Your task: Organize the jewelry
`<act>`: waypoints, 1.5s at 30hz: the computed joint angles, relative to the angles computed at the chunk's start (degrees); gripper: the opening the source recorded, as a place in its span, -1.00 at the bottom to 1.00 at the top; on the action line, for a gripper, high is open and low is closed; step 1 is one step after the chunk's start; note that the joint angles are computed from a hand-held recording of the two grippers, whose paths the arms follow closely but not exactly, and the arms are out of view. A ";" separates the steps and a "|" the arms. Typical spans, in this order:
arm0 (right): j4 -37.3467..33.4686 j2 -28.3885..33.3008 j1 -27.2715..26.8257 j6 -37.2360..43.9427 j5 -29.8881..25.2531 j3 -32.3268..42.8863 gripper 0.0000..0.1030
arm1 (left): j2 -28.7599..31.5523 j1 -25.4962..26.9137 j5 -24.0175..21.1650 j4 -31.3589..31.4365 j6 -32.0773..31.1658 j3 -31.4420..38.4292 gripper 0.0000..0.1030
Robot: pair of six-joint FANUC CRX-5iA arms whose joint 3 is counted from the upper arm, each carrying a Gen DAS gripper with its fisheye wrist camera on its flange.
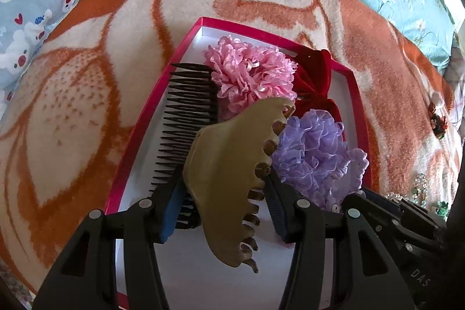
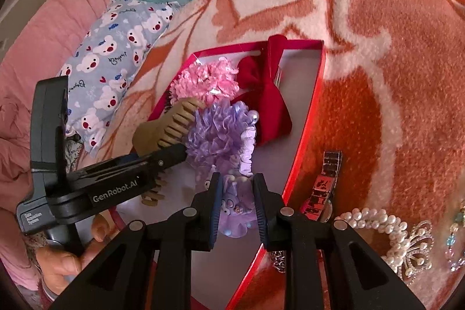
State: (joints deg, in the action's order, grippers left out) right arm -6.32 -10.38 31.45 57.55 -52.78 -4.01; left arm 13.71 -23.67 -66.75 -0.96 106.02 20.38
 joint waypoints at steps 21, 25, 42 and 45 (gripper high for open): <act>-2.74 -0.99 -0.72 0.76 0.14 0.32 -0.15 | 0.93 -0.38 -2.21 -1.28 0.19 1.58 0.08; -1.76 -2.56 -0.68 -0.27 0.55 -0.35 -0.15 | 1.21 -0.67 -2.85 -1.61 0.17 2.18 0.24; 6.59 -15.35 -2.56 -9.20 -2.77 -8.69 -0.04 | -2.19 -2.43 -1.88 -1.66 0.80 1.43 0.42; 9.42 -18.71 -3.21 -11.67 -4.62 -10.97 -0.03 | -3.15 -3.29 -1.28 -0.82 0.04 1.12 0.42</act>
